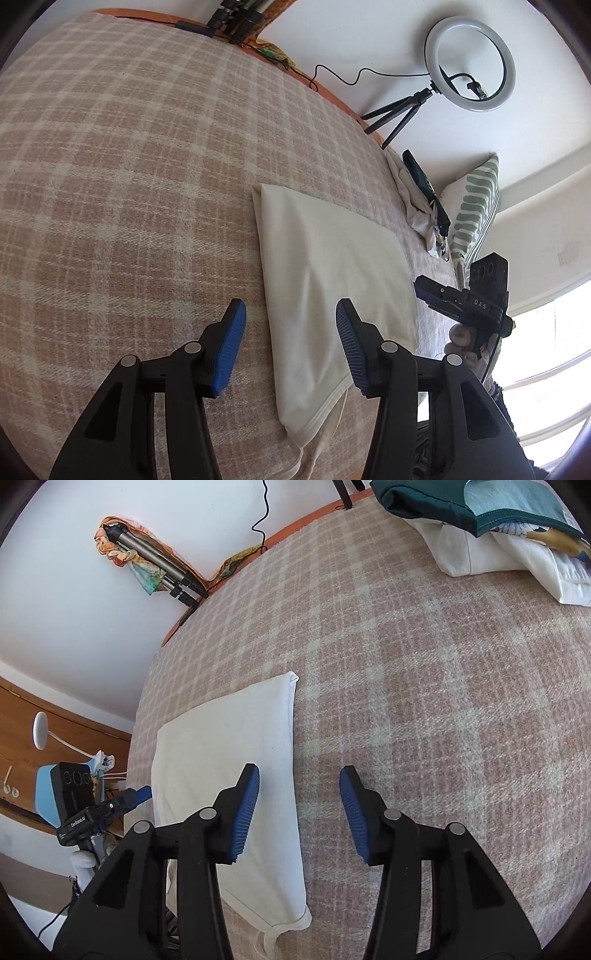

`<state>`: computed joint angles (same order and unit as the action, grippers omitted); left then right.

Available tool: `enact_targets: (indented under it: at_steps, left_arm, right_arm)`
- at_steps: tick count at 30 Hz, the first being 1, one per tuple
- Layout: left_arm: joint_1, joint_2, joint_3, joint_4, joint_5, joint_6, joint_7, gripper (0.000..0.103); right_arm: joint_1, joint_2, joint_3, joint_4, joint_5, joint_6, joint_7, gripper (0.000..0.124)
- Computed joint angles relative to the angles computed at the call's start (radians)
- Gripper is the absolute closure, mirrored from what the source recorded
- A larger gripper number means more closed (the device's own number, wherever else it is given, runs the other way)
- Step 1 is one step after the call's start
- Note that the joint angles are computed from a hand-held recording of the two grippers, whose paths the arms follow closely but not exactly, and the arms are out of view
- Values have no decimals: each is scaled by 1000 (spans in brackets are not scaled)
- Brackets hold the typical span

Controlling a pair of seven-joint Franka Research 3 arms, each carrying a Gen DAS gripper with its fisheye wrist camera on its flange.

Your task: Fold small clothes

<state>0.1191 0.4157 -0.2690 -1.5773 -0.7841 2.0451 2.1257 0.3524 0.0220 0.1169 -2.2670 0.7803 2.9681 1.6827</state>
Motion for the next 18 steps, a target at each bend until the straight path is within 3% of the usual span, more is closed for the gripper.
enact_targets:
  at_steps: [6,14,18]
  left_arm:
    - [9,60,-10,60,-20,-33,-82,54]
    - [16,114,-36,118,-40,-31,-113,54]
    - [9,132,-50,136,-38,-15,-97,54]
  right_arm:
    - [31,-54,4,-52,308,-9,-256,76]
    - [56,-51,-3,-36,514,-30,-449,76]
    - [63,-36,13,-22,529,2,-468,76]
